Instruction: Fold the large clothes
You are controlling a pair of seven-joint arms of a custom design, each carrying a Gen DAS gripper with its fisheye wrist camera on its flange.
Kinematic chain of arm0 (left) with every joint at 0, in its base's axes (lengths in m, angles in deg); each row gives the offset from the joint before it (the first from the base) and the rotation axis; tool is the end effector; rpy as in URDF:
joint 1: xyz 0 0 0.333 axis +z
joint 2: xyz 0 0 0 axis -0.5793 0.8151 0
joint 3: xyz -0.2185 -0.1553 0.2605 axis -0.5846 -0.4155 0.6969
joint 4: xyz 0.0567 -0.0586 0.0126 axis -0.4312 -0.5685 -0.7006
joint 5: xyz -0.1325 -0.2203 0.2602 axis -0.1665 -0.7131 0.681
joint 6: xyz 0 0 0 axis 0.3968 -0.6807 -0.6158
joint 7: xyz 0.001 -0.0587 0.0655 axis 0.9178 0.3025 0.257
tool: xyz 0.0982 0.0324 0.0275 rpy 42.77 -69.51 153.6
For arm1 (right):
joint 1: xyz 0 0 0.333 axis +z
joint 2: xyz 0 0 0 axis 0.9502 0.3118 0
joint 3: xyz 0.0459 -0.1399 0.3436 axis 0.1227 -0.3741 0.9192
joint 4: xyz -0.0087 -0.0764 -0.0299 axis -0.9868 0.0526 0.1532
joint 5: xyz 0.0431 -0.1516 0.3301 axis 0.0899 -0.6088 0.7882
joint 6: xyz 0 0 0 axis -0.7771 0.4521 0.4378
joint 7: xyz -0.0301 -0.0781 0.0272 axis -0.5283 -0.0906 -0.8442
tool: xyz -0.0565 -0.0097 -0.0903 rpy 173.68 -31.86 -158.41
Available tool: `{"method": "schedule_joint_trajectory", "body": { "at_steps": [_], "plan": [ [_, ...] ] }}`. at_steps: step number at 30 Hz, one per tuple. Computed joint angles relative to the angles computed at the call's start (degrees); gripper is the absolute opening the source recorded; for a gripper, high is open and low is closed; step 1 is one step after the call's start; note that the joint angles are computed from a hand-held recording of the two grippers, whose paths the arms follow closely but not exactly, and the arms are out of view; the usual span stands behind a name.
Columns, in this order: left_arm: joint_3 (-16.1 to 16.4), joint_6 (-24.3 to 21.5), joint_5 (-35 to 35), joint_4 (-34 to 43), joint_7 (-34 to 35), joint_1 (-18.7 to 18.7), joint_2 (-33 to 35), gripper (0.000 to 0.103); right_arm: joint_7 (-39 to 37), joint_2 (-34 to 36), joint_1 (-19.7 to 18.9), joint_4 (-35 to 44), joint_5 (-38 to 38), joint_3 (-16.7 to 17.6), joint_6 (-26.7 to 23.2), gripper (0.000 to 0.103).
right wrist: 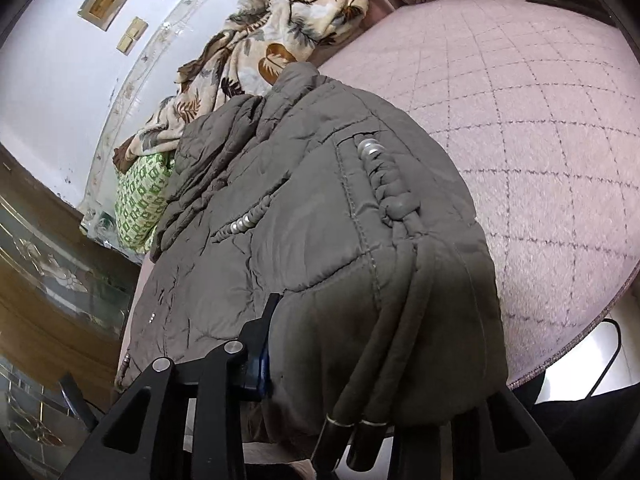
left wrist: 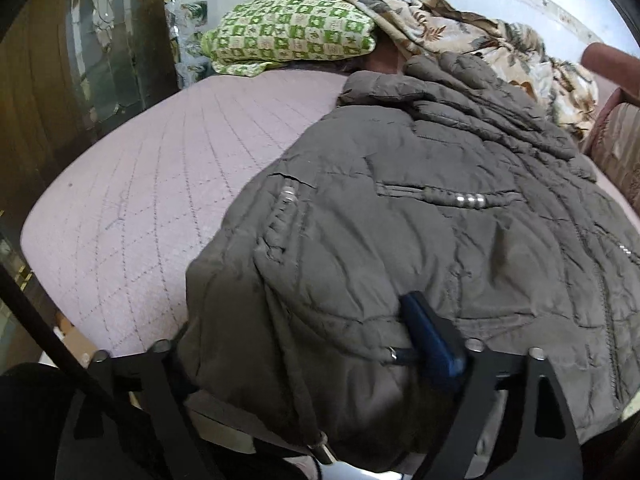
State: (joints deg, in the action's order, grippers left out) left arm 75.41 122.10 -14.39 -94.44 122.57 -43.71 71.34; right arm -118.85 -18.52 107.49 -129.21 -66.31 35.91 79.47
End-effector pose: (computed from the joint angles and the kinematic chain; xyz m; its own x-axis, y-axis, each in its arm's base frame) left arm 0.5836 -0.1769 0.3605 -0.4584 -0.8887 -0.0040 -0.5811 0.3031 -0.7553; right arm 0.3106 0.3088 0.3197 -0.5268 -0.5084 -0.6812 -0.1117 0.8359 -0.5374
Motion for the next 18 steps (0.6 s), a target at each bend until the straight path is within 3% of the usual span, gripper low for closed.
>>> {"method": "schedule_joint_trajectory", "body": {
  "at_steps": [4, 7, 10, 11, 13, 18],
  "plan": [
    [3.4, -0.4, -2.9, 0.3, 2.0, -3.8, 0.0, 0.096, -1.3, -0.3, -0.4, 0.2, 0.6, -0.2, 1.3, 0.039],
    [3.1, -1.0, -3.0, 0.5, 2.9, -3.7, -0.1, 0.096, -0.7, -0.3, -0.5, 0.1, 0.0, -0.2, 1.5, 0.039],
    [-1.1, -0.2, 0.8, 0.6, 1.4, 0.9, 0.0, 0.074, -3.1, -0.2, -0.5, 0.5, 1.5, -0.2, 1.8, 0.039],
    [0.3, 1.0, -0.1, 0.1, 2.5, -0.5, -0.2, 0.06, -3.7, -0.2, -0.5, 0.7, 2.1, -0.2, 1.7, 0.038],
    [3.3, 3.4, -2.5, -1.0, 5.1, -3.6, -0.5, 0.046, -6.3, -0.1, -0.5, 1.2, 3.7, -0.2, 1.9, 0.037],
    [1.4, 3.4, -2.5, -1.0, 5.9, -1.9, -0.5, 0.04, -14.6, 0.4, -0.2, 2.9, 9.0, -0.3, 1.8, 0.035]
  ]
}}
